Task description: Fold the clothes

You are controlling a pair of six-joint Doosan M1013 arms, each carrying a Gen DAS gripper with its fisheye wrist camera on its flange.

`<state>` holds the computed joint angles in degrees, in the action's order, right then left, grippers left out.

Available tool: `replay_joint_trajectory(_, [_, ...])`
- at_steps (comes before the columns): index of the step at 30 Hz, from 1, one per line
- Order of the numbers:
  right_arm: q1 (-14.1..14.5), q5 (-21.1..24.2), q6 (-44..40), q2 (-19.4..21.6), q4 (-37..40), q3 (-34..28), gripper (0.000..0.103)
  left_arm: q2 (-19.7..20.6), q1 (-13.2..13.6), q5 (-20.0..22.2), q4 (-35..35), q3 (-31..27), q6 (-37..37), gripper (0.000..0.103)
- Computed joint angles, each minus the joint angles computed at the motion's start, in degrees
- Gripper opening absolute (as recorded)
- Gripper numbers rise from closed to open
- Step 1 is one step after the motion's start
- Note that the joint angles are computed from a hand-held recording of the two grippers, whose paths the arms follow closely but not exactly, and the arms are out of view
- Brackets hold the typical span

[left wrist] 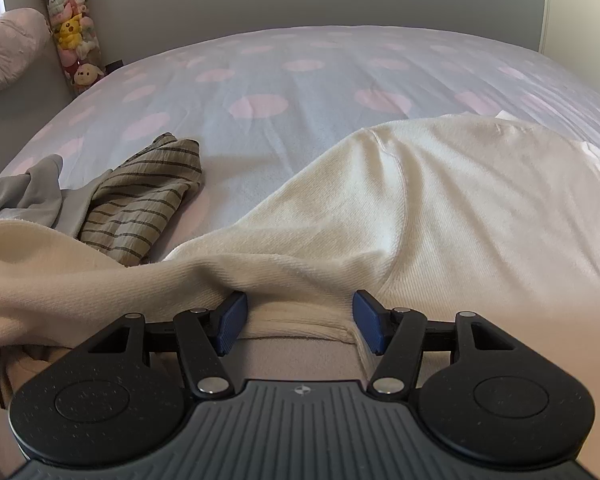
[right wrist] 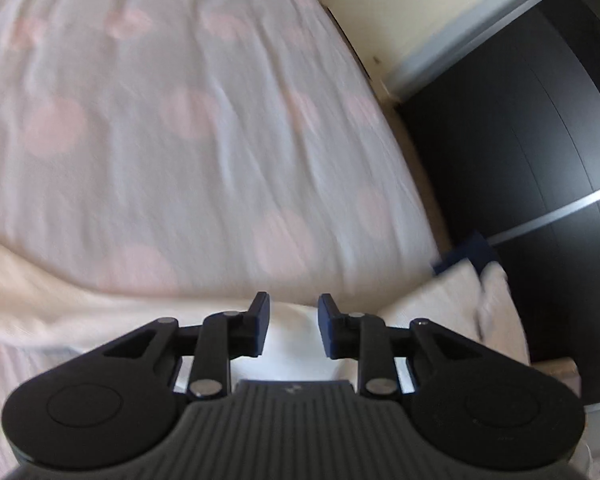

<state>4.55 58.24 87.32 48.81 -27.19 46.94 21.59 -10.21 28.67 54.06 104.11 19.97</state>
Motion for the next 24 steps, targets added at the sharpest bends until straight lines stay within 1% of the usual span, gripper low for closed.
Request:
replay_joint_trajectory(3, [0.4, -3.3, -6.4, 0.3, 10.7, 0.0, 0.028, 0.1, -0.1, 0.1, 0.1, 0.0, 0.0, 0.057])
replay_joint_trajectory(7, [1.0, -5.6, -16.0, 1.2, 27.0, 0.1, 0.028, 0.1, -0.2, 0.4, 0.3, -0.2, -0.1, 0.057])
replay_joint_trajectory(12, [3.1, -9.3, -27.7, 1.6, 42.0, 1.9, 0.028, 0.3, -0.2, 0.6, 0.9, -0.2, -0.5, 0.058])
replay_joint_trajectory(13, [3.7, -10.1, -29.6, 1.5, 43.7, 2.5, 0.028, 0.3, -0.2, 0.6, 0.9, -0.2, -0.5, 0.058])
replay_joint_trajectory(15, [4.9, -10.8, -32.2, 1.8, 45.6, 2.8, 0.021, 0.3, -0.2, 0.4, 0.9, -0.1, -0.5, 0.058])
replay_joint_trajectory(16, [5.3, -10.0, -32.8, 2.3, 45.7, 2.2, 0.019, 0.2, -0.1, 0.3, 0.9, -0.1, -0.5, 0.058])
replay_joint_trajectory(17, [5.7, -9.1, -33.4, 2.8, 45.7, 1.6, 0.019, 0.2, -0.1, 0.1, 0.9, 0.0, -0.6, 0.058])
replay_joint_trajectory(19, [6.1, -8.5, -35.1, 3.0, 45.5, 1.5, 0.022, 0.1, 0.0, -0.2, 1.1, 0.1, -0.8, 0.058])
replay_joint_trajectory(20, [6.1, -8.6, -35.9, 2.9, 45.5, 1.9, 0.029, 0.2, 0.0, -0.2, 1.3, 0.1, -1.0, 0.058])
replay_joint_trajectory(21, [6.1, -8.6, -36.7, 2.7, 45.5, 2.2, 0.031, 0.2, -0.1, -0.1, 1.3, 0.1, -1.0, 0.058])
replay_joint_trajectory(24, [5.8, -7.9, -37.9, 2.2, 46.2, 3.2, 0.032, 0.1, 0.0, -0.2, 1.3, 0.1, -0.8, 0.058])
